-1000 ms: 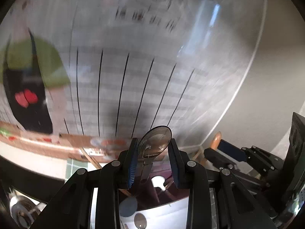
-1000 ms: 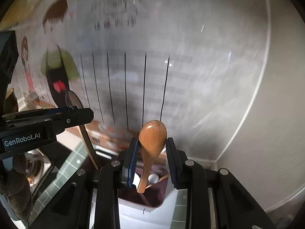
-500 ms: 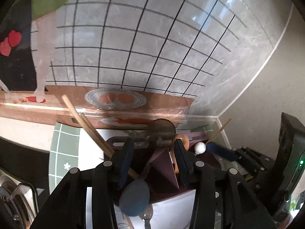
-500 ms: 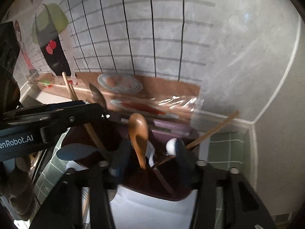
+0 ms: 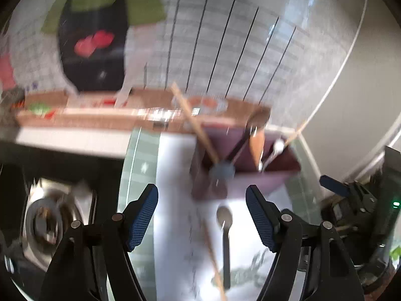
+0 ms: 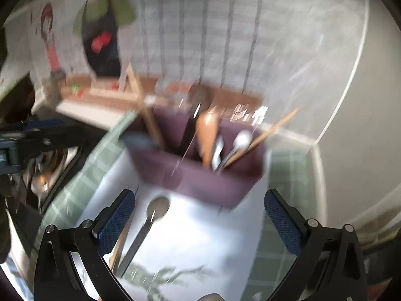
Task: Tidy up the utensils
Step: 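Move the right gripper to the grey-bowled spoon while the left approaches the wooden chopstick, then grasp the grey-bowled spoon handle with the right gripper while the left grasps the chopstick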
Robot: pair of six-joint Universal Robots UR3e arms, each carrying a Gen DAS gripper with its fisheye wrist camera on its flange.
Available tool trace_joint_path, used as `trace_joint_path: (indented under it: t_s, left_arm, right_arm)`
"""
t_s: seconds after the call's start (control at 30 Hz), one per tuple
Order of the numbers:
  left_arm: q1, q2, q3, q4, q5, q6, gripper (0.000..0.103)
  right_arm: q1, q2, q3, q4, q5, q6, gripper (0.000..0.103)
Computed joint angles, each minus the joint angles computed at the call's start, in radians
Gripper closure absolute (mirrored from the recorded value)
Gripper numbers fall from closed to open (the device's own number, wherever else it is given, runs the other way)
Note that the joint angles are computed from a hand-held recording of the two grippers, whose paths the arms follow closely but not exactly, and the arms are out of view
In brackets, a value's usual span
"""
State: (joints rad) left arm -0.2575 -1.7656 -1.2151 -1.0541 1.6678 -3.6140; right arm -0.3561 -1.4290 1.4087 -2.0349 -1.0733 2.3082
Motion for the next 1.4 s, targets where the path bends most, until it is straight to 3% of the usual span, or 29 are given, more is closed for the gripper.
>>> trace_joint_path:
  t_s: [0.1,0.13,0.2,0.23,0.5,0.8,0.93,0.97,1.0,1.03,1.23,1.4]
  left_arm:
    - [-0.015,0.094,-0.151,0.009,-0.001,-0.03,0.03]
    - [-0.019,0.126,-0.197,0.009,-0.003,-0.045,0.03]
    - [-0.036,0.177,-0.277,0.019,0.001,-0.075,0.03]
    - [-0.048,0.202,-0.313,0.02,0.012,-0.093,0.03]
    - [-0.16,0.309,-0.449,-0.049,0.103,-0.205,0.03]
    - [-0.202,0.386,-0.505,-0.103,0.131,-0.283,0.03]
    - [-0.209,0.381,-0.5,-0.113,0.132,-0.289,0.03]
    - [-0.21,0.375,-0.496,-0.114,0.131,-0.288,0.03]
    - [-0.213,0.368,-0.49,-0.115,0.132,-0.286,0.03]
    - [-0.215,0.361,-0.485,-0.115,0.13,-0.285,0.03]
    - [-0.205,0.302,-0.454,-0.089,0.081,-0.242,0.03]
    - [-0.155,0.182,-0.385,-0.048,-0.072,-0.143,0.032]
  right_arm:
    - [0.036,-0.031,0.114,-0.031,-0.054,-0.01,0.005]
    - [0.049,-0.036,0.146,-0.037,-0.069,-0.013,0.01]
    - [0.075,-0.028,0.17,-0.015,-0.094,-0.011,0.036]
    - [0.091,-0.011,0.163,0.011,-0.106,-0.004,0.038]
    - [0.191,0.103,0.162,-0.164,-0.204,0.176,0.043]
    - [0.259,0.204,0.133,-0.268,-0.265,0.239,0.04]
    - [0.263,0.197,0.172,-0.321,-0.248,0.216,0.043]
    - [0.259,0.194,0.177,-0.317,-0.236,0.201,0.052]
    - [0.254,0.189,0.179,-0.307,-0.224,0.189,0.069]
    - [0.244,0.169,0.195,-0.294,-0.21,0.169,0.075]
    - [0.167,0.063,0.287,-0.236,-0.177,0.083,0.075]
    - [0.017,-0.07,0.377,-0.164,-0.115,-0.022,0.075]
